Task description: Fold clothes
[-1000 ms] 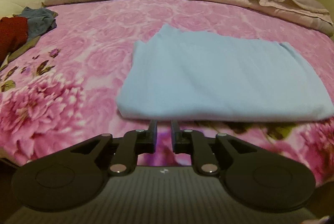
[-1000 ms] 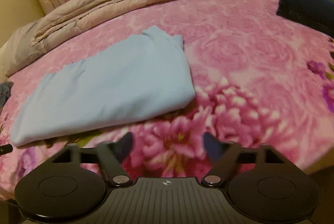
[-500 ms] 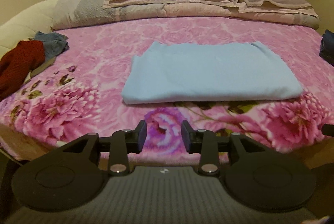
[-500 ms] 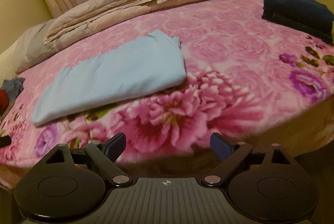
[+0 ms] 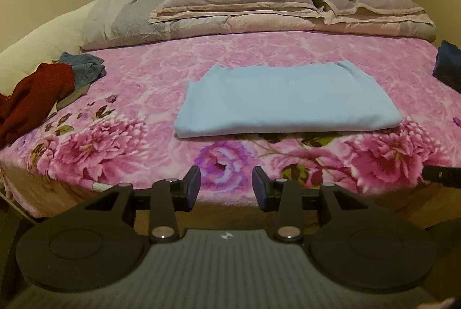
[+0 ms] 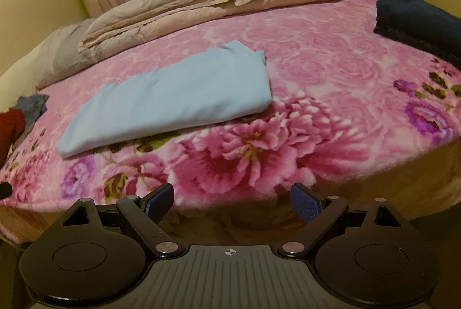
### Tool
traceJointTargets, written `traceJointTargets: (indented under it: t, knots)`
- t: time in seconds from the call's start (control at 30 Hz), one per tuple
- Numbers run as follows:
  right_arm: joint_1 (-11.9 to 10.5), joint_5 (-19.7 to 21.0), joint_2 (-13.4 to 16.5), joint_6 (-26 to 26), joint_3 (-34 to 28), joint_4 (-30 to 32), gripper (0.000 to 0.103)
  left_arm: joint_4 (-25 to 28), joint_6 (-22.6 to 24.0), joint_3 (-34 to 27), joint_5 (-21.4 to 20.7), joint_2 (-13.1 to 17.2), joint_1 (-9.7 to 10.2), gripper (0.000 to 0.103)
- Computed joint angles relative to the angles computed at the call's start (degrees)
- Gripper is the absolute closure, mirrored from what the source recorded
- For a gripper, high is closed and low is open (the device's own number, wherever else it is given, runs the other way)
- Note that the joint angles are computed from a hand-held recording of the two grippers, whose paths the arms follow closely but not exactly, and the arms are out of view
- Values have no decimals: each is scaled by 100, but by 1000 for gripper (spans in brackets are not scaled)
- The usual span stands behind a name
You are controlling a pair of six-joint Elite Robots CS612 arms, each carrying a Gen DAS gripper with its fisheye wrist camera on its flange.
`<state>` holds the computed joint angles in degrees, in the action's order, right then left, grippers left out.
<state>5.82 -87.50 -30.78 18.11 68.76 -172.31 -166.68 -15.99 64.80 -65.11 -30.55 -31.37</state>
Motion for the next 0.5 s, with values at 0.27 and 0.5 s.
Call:
traceJointTargets:
  t: [0.27, 0.5]
  knots:
    - [44, -73, 114, 245, -208, 293, 12, 210, 229, -418, -402, 244, 126, 66]
    - [53, -348, 297, 262, -629, 686, 12, 518, 169, -1006, -761, 588, 268, 66]
